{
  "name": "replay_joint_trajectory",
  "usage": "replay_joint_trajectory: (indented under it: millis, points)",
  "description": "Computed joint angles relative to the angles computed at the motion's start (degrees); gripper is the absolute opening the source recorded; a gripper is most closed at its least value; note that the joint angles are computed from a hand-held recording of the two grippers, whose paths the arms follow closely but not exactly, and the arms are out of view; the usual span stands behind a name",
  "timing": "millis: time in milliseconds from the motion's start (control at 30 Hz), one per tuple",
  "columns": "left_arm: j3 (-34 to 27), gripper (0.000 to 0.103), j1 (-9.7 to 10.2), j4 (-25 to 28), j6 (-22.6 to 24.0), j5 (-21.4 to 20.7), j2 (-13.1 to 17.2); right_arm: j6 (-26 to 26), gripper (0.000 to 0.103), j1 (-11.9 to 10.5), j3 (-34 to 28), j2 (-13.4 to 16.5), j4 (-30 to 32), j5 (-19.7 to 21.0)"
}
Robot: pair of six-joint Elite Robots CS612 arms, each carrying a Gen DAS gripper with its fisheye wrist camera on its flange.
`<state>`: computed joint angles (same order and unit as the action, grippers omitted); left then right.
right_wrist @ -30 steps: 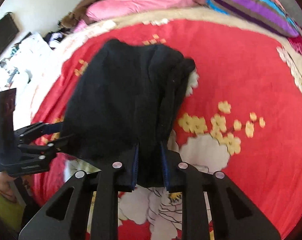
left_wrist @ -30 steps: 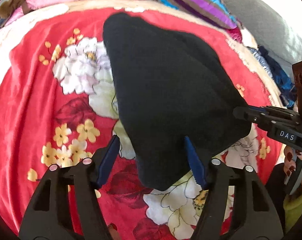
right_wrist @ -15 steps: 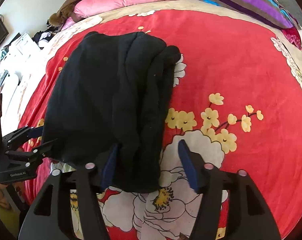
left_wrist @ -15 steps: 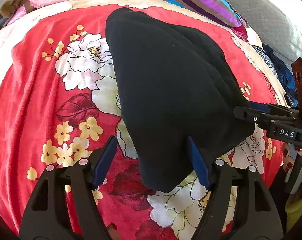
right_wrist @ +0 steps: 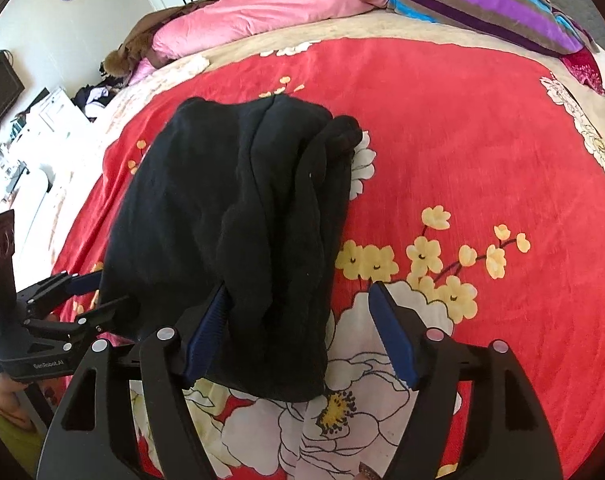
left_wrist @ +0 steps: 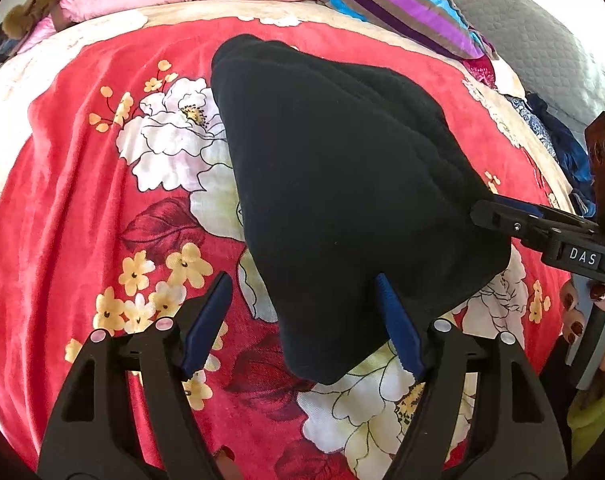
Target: Fold small clothes
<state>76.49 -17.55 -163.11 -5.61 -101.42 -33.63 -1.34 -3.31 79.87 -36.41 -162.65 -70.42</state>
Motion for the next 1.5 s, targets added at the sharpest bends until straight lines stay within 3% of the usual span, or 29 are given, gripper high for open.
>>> replay_joint_trajectory:
  millis: [333, 467, 567, 600, 700, 767, 867, 1000, 1133, 1300, 1400, 1500]
  points:
    - [0.9, 0.070, -0.12, -3.0, 0.4, 3.6, -0.8, 3.0, 0.070, -0.3, 0.5, 0.3, -7.3, 0.5]
    - [0.7, 0.072, -0.10, -2.5, 0.3, 4.7, -0.7, 2.7, 0.070, -0.2, -1.0, 1.2, -4.8, 1.3]
    - [0.3, 0.073, 0.08, -1.8, -0.2, 4.4, -0.5, 1.2, 0.070, 0.7, -2.6, 1.6, 0.1, -3.6]
    - [0.3, 0.074, 0.08, -1.8, -0.2, 4.4, -0.4, 1.6, 0.070, 0.7, -3.0, 1.9, 1.3, -3.6]
    - [0.4, 0.076, -0.03, -2.0, 0.0, 5.1, -0.5, 3.1, 0.082, 0.7, -3.0, 1.9, 0.8, -4.2]
    - [0.4, 0.078, -0.02, -1.9, -0.2, 5.2, -0.6, 2.9, 0.082, 0.7, -2.6, 1.8, -0.3, -4.4]
    - [0.6, 0.083, -0.10, -2.3, -0.3, 6.0, -0.8, 3.0, 0.082, 0.7, -1.4, 1.4, -4.4, -2.9]
    - [1.2, 0.091, -0.11, -3.5, -0.6, 6.9, -1.4, 3.3, 0.094, 0.5, 0.1, 0.9, -9.7, -1.8]
    - [1.6, 0.093, -0.11, -4.7, -1.0, 7.9, -1.7, 4.1, 0.095, 0.4, 0.4, 0.9, -12.1, -0.7]
    - [0.9, 0.093, 0.16, -4.9, -2.4, 7.9, -1.0, 5.3, 0.095, -0.1, -1.2, 1.6, -9.9, 2.1]
    - [-0.8, 0.093, 0.58, -3.9, -3.5, 5.0, 0.3, 5.5, 0.095, -0.8, -4.2, 3.0, -6.9, 7.5]
    - [-3.2, 0.093, 1.08, -3.1, -5.3, 0.5, 2.1, 3.9, 0.095, -1.0, -7.3, 4.5, -2.5, 9.1]
